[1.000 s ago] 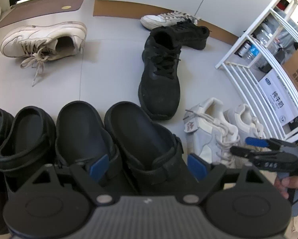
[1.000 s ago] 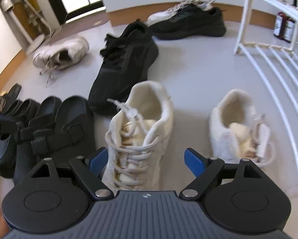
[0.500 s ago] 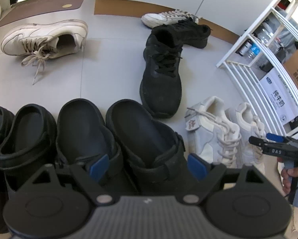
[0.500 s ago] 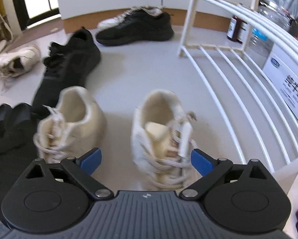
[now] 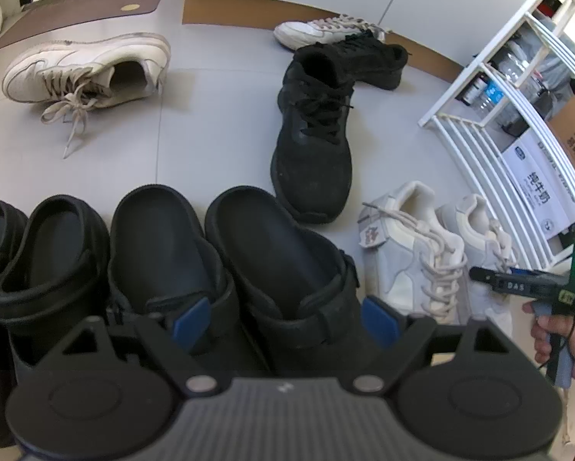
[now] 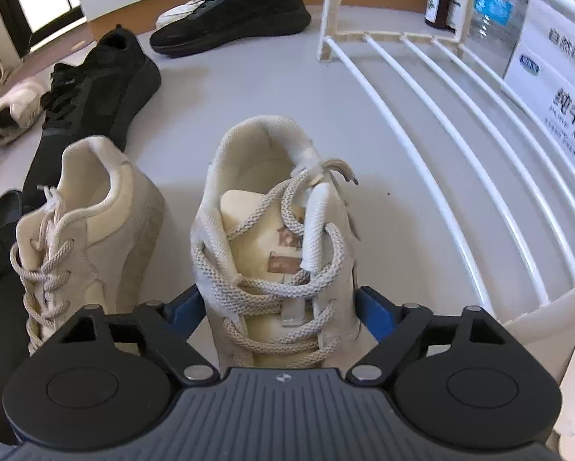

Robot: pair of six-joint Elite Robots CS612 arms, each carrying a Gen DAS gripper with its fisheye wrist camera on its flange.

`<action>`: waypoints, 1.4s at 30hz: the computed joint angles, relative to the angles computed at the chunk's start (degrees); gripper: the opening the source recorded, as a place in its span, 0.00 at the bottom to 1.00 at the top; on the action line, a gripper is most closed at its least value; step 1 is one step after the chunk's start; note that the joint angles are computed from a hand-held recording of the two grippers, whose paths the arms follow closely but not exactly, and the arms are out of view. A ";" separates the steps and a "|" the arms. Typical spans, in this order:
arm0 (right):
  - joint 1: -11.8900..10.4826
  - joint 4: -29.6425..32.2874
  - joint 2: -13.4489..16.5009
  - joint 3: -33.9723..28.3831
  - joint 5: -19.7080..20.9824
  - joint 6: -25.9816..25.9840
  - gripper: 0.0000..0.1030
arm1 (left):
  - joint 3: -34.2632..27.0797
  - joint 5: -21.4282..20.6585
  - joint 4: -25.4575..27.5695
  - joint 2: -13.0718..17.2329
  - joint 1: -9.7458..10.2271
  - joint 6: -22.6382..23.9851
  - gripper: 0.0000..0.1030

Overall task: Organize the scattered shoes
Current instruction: 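Nudge the cream sneaker into line with its pair using the right gripper, then raise the right gripper away from the cream sneaker pair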

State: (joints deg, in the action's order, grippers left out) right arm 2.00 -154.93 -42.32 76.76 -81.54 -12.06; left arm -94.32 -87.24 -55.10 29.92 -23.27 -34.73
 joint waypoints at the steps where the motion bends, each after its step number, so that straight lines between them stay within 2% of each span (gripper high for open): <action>1: 0.13 0.73 -0.04 -0.26 -0.45 1.11 0.78 | 0.04 -0.05 0.03 0.00 -0.01 0.02 0.85; 6: 0.56 1.92 0.09 -0.94 -1.40 2.70 0.76 | 0.14 -0.40 -0.16 0.02 -0.03 0.21 0.85; 12: 1.27 4.08 0.19 -1.87 -0.68 3.51 0.76 | -0.14 -0.09 -0.12 0.12 -0.05 0.17 0.85; 21: 2.73 7.77 0.29 -3.49 1.09 2.25 0.75 | -0.13 0.18 -0.58 0.15 0.11 -0.05 0.85; 31: 2.54 8.94 0.26 -3.90 1.04 4.17 0.75 | -0.60 0.63 0.20 0.16 0.21 -0.69 0.85; 38: 2.13 10.58 0.36 -4.49 2.17 4.90 0.85 | -0.44 0.54 -0.32 -0.02 0.15 -0.40 0.85; 40: 1.77 11.86 0.03 -4.54 3.21 6.63 0.85 | -0.35 0.31 -0.58 -0.14 0.25 -1.08 0.85; 42: 1.57 12.57 -0.76 -4.25 3.56 6.20 0.85 | -0.23 0.22 -0.73 -0.27 0.31 -1.13 0.85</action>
